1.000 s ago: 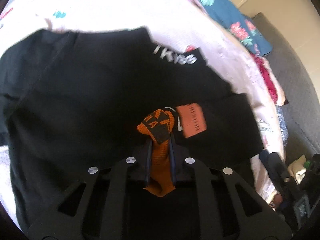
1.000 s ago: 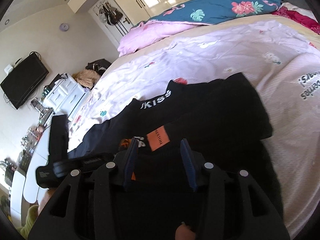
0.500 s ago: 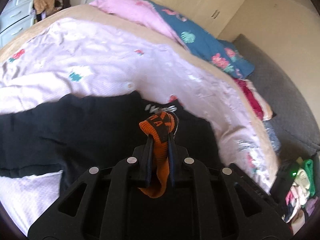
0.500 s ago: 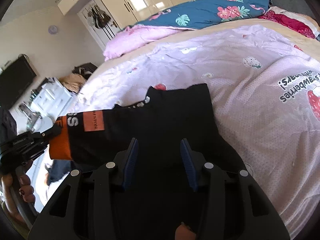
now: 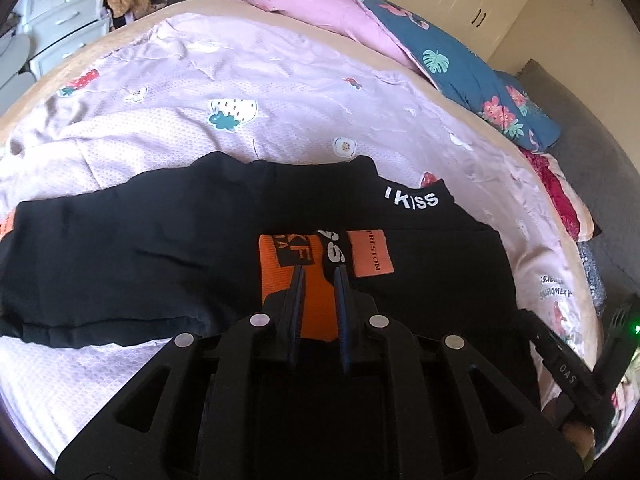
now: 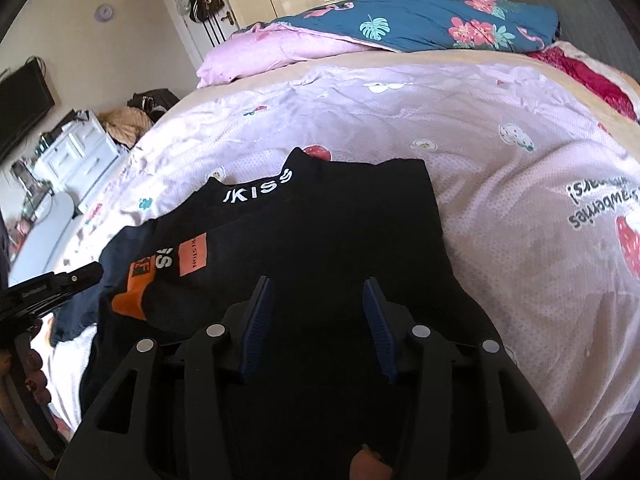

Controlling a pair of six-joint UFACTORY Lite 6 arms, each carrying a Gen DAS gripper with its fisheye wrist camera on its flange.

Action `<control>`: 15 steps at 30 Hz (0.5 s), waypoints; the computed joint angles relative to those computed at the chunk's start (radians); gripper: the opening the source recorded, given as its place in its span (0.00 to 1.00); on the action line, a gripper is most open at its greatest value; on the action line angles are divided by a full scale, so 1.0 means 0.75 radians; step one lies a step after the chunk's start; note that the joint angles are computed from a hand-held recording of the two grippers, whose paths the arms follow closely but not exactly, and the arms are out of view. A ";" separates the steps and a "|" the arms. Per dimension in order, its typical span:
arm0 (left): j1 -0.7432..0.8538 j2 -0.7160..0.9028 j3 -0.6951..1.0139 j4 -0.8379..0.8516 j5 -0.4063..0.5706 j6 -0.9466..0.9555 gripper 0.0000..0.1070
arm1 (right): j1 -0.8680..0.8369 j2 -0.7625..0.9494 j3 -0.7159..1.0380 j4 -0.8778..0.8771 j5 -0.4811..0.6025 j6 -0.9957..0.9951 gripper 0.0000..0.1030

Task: Fold small clothes
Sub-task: 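Lay the cuff onto the shirt body with the left gripper and open it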

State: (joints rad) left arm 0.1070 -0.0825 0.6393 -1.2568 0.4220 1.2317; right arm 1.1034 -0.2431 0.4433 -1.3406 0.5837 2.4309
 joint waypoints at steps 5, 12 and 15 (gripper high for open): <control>-0.076 0.119 0.021 -0.007 -0.060 0.030 0.12 | -0.051 0.156 0.106 -0.040 -0.052 -0.049 0.52; -0.076 0.297 0.018 -0.151 -0.154 0.202 0.34 | -0.157 0.422 0.216 0.037 -0.202 -0.163 0.56; -0.021 0.307 0.014 -0.199 -0.093 0.289 0.35 | -0.123 0.447 0.223 0.029 -0.172 -0.129 0.59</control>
